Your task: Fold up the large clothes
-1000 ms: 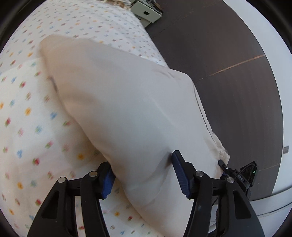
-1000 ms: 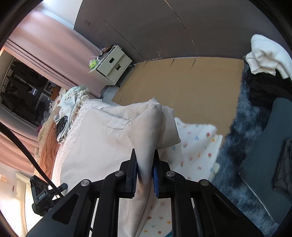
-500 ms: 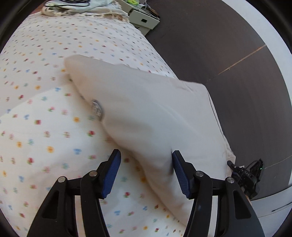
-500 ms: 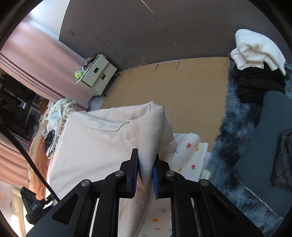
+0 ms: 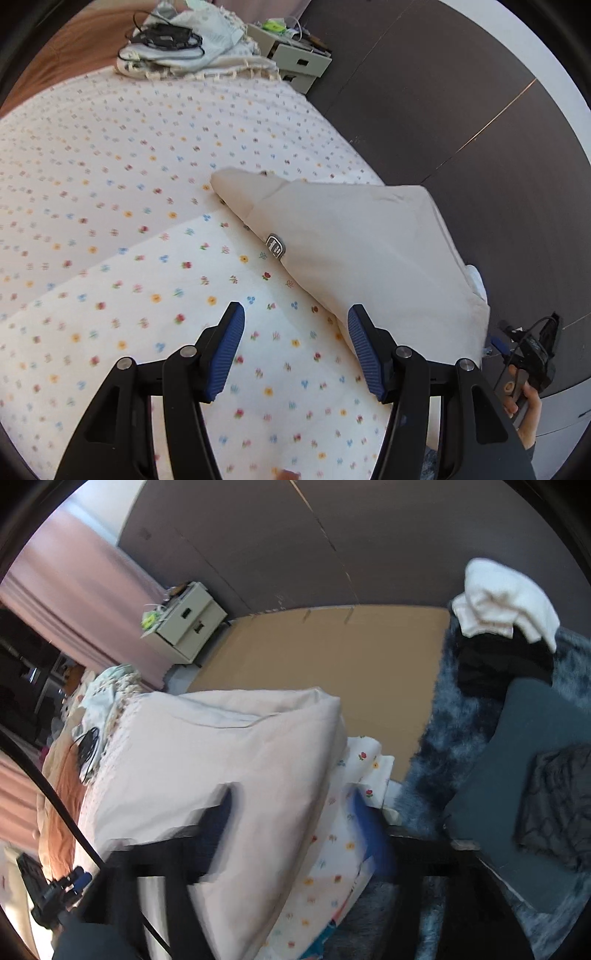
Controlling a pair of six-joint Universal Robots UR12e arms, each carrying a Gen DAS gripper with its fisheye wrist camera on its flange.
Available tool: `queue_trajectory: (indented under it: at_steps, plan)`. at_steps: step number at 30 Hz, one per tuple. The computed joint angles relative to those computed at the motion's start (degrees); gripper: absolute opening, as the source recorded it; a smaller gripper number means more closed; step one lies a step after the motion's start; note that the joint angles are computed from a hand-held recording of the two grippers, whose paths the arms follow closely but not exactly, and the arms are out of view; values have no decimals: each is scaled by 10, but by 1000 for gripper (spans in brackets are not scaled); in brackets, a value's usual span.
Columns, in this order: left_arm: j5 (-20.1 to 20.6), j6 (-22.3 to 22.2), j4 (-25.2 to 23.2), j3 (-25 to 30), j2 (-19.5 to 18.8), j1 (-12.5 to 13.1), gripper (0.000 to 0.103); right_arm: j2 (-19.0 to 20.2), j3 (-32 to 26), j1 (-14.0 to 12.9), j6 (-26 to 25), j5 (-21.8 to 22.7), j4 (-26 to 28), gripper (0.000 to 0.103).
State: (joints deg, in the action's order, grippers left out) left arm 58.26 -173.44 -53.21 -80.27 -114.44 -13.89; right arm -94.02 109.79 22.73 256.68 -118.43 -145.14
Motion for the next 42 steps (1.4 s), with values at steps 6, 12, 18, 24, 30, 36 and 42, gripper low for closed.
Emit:
queue_trajectory:
  at_steps: [6, 12, 18, 24, 30, 36, 42]
  plan:
    - [-26, 39, -16, -14, 42, 13, 86, -9, -33, 38, -8, -25, 66, 86]
    - [-40, 62, 1, -39, 93, 26, 94, -10, -74, 89, 12, -85, 144, 103]
    - [-63, 104, 8, -76, 154, 48, 101, -2, -108, 148, 24, -131, 173, 103]
    - [-82, 127, 31, -125, 216, 78, 101, 8, -132, 202, -1, -167, 190, 103]
    - [-108, 149, 55, -183, 286, 117, 101, 18, -157, 255, -6, -207, 223, 103]
    - [-126, 163, 51, -233, 358, 167, 101, 36, -185, 306, 14, -253, 277, 103]
    - [-143, 168, 71, -281, 421, 230, 101, 60, -202, 347, 19, -298, 306, 103]
